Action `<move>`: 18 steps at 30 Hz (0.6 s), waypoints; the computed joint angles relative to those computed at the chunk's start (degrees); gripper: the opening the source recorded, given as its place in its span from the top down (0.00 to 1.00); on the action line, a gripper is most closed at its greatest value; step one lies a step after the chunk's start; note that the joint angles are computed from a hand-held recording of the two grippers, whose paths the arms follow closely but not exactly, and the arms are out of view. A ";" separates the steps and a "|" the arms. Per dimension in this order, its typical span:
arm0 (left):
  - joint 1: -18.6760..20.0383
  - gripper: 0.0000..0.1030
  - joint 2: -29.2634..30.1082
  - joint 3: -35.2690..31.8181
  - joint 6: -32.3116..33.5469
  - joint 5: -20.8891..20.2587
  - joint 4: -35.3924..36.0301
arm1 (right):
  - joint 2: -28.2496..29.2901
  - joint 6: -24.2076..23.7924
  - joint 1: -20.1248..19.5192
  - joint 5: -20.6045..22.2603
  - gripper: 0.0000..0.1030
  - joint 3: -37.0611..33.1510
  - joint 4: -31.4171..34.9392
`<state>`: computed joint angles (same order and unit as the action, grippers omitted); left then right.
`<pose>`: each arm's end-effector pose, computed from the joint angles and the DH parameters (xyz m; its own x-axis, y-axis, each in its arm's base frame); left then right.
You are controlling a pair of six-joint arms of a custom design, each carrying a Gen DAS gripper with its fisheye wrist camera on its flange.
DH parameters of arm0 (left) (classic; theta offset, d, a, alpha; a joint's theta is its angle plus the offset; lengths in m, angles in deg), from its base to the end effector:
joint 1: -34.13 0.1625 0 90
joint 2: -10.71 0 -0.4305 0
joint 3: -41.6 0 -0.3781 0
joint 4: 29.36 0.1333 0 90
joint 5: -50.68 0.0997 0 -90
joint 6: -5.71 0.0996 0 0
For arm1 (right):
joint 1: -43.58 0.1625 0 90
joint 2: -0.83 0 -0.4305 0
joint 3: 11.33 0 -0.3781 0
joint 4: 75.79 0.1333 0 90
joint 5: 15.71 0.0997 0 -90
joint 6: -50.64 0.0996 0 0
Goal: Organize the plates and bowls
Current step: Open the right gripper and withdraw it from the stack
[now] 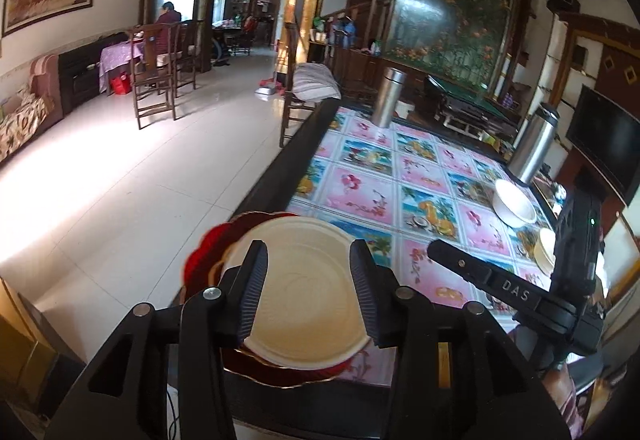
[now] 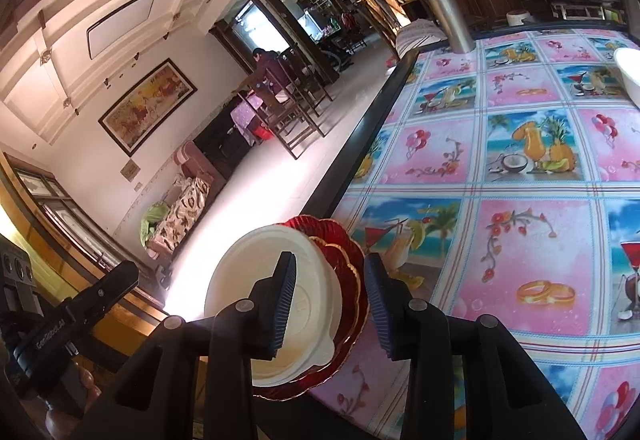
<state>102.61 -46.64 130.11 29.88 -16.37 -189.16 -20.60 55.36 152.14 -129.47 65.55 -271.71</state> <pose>-0.0933 -0.7059 0.3200 -0.7457 0.3990 -0.5335 0.6487 0.6174 -0.4450 0.3267 -0.6803 0.0273 -0.9799 0.0529 0.1921 -0.1224 0.6011 -0.7898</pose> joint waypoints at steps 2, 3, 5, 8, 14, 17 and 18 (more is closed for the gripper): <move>-1.32 0.60 0.50 1.02 0.91 -0.70 2.70 | -1.39 0.54 -0.51 -0.02 0.59 2.26 -1.91; -1.95 0.60 0.87 1.46 1.12 -0.88 4.36 | -2.12 0.91 -0.85 0.03 0.59 3.57 -2.93; -3.02 0.59 1.46 2.12 0.76 -1.79 8.95 | -3.82 1.58 -1.66 0.16 0.59 6.33 -4.79; -4.69 0.59 3.11 2.66 0.34 -2.49 15.13 | -6.52 2.48 -2.89 0.24 0.58 11.09 -8.36; -8.48 0.59 6.96 2.75 0.22 -1.75 19.56 | -13.20 4.08 -6.20 -0.19 0.58 21.52 -16.91; -9.94 0.59 9.46 1.36 -0.06 -1.04 19.64 | -16.78 4.62 -7.85 -1.24 0.58 26.66 -21.46; -10.33 0.59 10.35 0.62 -0.33 -1.00 20.05 | -17.97 4.86 -8.41 -1.61 0.57 28.24 -22.86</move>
<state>92.28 -36.29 130.72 29.55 -17.37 -169.11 -38.57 60.22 143.73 -131.08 93.79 -294.57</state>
